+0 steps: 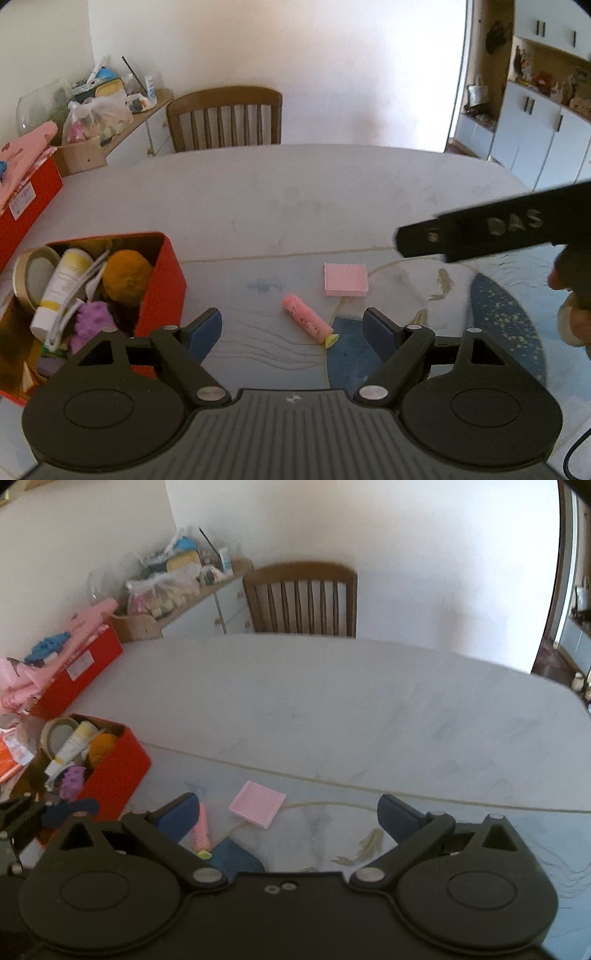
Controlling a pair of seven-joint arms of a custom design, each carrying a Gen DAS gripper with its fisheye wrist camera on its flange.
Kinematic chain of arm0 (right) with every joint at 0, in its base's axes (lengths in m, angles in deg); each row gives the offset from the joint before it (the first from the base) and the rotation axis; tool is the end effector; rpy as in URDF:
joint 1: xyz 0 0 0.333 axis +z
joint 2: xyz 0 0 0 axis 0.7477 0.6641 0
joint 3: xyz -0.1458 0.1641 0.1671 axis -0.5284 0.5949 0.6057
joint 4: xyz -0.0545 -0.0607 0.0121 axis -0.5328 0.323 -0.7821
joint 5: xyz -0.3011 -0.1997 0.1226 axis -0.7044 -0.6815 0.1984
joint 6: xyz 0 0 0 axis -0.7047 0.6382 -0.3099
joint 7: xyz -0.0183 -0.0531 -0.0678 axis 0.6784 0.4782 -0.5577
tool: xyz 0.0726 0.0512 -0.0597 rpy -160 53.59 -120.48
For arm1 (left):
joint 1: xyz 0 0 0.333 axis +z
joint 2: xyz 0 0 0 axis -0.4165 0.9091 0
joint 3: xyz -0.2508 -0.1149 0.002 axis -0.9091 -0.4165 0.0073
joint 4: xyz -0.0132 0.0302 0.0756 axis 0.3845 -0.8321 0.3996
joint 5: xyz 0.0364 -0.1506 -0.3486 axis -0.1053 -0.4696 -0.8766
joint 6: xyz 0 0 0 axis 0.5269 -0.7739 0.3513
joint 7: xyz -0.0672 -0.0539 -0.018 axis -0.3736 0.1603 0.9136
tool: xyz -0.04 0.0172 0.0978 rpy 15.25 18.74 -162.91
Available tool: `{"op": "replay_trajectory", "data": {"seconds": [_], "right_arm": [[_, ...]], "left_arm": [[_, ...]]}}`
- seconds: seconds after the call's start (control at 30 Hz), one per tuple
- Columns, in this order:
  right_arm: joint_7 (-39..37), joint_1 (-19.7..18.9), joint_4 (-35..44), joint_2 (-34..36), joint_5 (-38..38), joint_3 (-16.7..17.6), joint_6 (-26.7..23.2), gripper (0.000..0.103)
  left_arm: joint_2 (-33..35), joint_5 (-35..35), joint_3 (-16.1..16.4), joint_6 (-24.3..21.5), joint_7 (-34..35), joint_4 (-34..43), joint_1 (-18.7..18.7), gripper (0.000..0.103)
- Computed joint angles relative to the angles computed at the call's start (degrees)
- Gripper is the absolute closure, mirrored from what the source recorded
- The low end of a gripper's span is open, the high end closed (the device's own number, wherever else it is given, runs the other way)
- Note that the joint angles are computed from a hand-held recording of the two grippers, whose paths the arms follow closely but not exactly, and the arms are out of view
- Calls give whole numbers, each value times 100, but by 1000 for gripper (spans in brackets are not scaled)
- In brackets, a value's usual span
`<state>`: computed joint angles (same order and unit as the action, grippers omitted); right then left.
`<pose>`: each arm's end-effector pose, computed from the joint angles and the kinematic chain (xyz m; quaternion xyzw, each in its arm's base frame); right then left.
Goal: Organize rigid objects
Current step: 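Move left tool toward the pink tube while right tool approaches the pink square sponge, then close left tool on the pink tube while right tool closes on the pink sponge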
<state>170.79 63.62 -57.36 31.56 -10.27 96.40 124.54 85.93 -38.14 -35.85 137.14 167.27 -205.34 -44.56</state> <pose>0.3854 0.2604 0.4291 -0.5181 0.7705 -0.2545 0.2704 0.4763 -0.2415 0.4098 -0.3620 0.8485 -0.3485 0.1660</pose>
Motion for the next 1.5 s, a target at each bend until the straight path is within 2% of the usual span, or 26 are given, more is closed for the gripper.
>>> {"op": "replay_trajectory", "data": {"seconds": [0.07, 0.17, 0.27, 0.4, 0.6, 0.77, 0.9, 1.03, 1.1, 1.23, 1.3, 1.4, 1.5], "right_arm": [[-179, -13, 145, 276, 72, -108, 110, 1], [-510, 7, 467, 724, 96, -227, 52, 1], [-656, 73, 677, 1036, 221, -403, -1, 3], [-817, 179, 967, 1427, 517, -635, -46, 6], [-1275, 340, 1303, 1837, 865, -851, -40, 10], [-1470, 489, 1569, 2068, 841, -935, -294, 15], [-1682, 617, 1670, 2142, 696, -946, -556, 21], [-1705, 656, 1400, 1951, 581, -957, -405, 26], [-1690, 639, 1293, 1879, 536, -942, -342, 31], [-1610, 571, 847, 1505, 482, -893, -216, 46], [-1562, 515, 729, 1412, 443, -837, -164, 53], [-1544, 456, 537, 1243, 331, -755, -68, 60], [-1524, 388, 357, 1100, 274, -693, 77, 62]], "left_arm": [[143, 453, -75, 171, -449, -10, 38, 20], [368, 1619, -158, 393, -1546, -26, 148, 20], [517, 2205, -196, 461, -2188, 3, 214, 20], [666, 2661, -279, 507, -2717, 54, 304, 20], [871, 3026, -407, 489, -3024, 244, 427, 20], [1017, 3847, -263, 419, -3772, 368, 357, 20], [1110, 4120, -282, 343, -4013, 477, 401, 20], [1190, 4314, -314, 294, -4138, 556, 442, 23], [1169, 4201, -411, 322, -4050, 514, 516, 24], [1172, 3741, -643, 289, -3673, 528, 694, 37], [1169, 3614, -664, 242, -3568, 545, 698, 40], [1155, 3742, -529, 203, -3757, 556, 584, 45], [1187, 3935, -418, 122, -3982, 644, 519, 56]]}}
